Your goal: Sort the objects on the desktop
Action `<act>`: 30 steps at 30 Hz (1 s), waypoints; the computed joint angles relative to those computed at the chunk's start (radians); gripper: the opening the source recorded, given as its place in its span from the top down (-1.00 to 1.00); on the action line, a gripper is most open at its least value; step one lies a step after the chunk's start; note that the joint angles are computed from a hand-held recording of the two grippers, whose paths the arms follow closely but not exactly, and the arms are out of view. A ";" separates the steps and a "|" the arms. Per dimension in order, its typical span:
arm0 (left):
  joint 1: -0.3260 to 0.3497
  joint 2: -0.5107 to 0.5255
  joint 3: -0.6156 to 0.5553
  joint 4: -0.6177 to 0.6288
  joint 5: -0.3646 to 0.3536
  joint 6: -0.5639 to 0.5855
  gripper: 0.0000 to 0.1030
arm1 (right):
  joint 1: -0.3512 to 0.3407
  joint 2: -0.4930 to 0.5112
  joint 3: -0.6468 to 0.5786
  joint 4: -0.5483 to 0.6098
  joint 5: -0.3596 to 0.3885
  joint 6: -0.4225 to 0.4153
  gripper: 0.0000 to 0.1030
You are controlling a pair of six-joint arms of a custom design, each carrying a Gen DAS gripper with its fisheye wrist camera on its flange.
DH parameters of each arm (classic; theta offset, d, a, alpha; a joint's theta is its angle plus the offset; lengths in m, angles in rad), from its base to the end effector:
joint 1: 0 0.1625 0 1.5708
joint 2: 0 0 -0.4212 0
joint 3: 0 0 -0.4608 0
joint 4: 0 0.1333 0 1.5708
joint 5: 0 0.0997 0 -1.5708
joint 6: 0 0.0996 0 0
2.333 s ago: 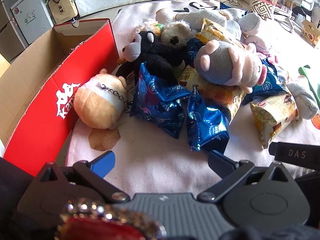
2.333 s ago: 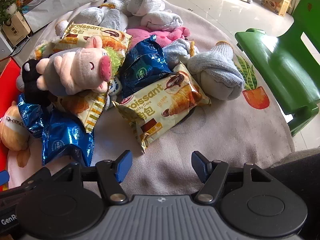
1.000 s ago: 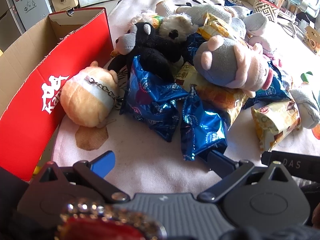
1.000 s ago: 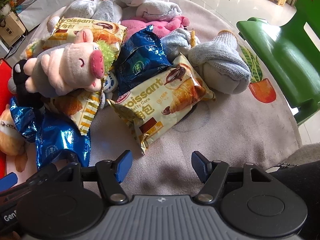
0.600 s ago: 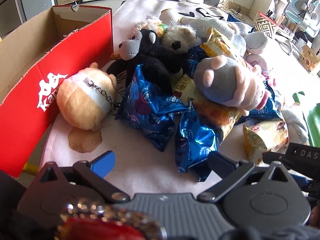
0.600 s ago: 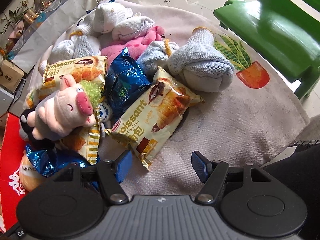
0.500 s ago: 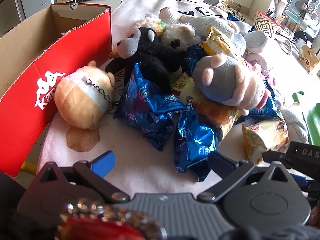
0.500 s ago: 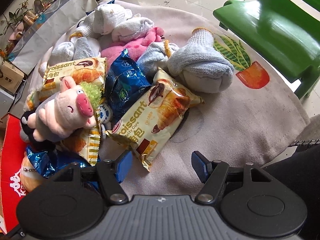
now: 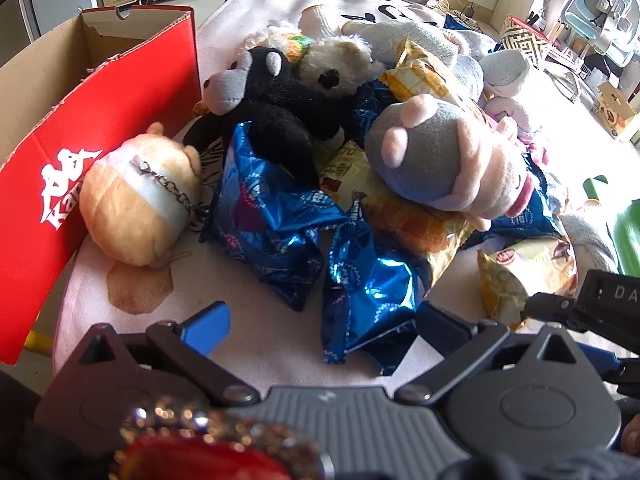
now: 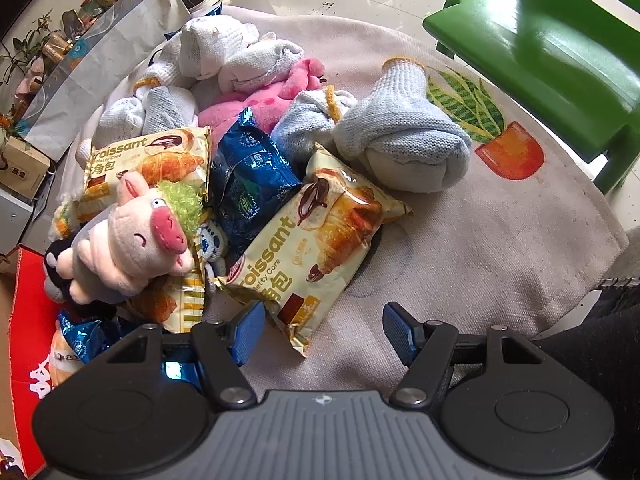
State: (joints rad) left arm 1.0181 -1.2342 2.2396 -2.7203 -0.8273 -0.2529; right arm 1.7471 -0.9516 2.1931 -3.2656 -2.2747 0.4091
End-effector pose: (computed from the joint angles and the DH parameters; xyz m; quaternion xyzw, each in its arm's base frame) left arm -0.0891 -0.5268 0.1127 0.1129 0.9228 -0.2037 0.3070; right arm 0.1583 -0.4963 0.0449 -0.1832 -0.8995 0.2989 0.2608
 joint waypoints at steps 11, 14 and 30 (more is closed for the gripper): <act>0.014 0.018 -0.009 0.002 -0.013 -0.009 -0.99 | -0.020 0.017 -0.026 -0.006 0.015 -0.009 -0.28; 0.014 0.010 -0.003 0.006 -0.007 -0.014 -0.99 | -0.024 0.025 -0.037 -0.012 0.029 -0.026 -0.28; 0.010 -0.046 0.022 0.065 0.012 -0.050 -0.99 | -0.029 0.053 -0.063 -0.040 0.044 -0.043 -0.28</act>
State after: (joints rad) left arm 1.0286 -1.2804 2.2612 -2.6555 -0.8150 -0.3032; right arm 1.7176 -0.8990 2.1302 -3.3054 -2.2310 0.3663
